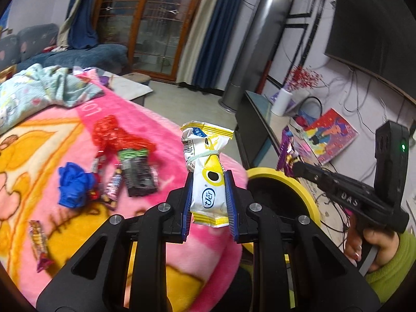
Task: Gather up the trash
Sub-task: 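Carry the yellow wrapper and purple wrapper over the yellow bin with both tools, then open the right tool over the bin while the left tool opens too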
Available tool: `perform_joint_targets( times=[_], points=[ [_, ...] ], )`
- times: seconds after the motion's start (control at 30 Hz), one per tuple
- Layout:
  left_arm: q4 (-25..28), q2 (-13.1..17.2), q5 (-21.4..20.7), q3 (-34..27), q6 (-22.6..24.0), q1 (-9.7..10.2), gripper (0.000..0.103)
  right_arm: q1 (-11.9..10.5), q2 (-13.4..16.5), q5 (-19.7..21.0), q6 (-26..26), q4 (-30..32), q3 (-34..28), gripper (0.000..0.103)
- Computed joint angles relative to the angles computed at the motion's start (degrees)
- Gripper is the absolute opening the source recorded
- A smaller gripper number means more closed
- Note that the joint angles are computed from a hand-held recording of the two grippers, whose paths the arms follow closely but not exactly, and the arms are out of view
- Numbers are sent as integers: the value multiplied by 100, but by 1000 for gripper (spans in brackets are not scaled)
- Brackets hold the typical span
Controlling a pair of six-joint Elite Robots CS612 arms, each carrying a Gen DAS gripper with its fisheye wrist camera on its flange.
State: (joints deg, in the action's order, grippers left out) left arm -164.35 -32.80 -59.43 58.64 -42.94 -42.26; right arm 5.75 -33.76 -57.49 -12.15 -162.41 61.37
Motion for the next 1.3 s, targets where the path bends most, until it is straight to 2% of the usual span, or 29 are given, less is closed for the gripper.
perform_joint_targets(
  times=[0.67,1.03,1.3],
  points=[
    [574,846,-768,-1523,991,-84,17,-339,89,-535,957,-233,-68,11],
    [1092,1378,-1277,-2447,1281,-81,17,-501,203,-730,1365,190,-217,11],
    [1633,1770,-1613,-3121,1274,-55,17,-519,288,-814,1359,659,-354,11]
  ],
)
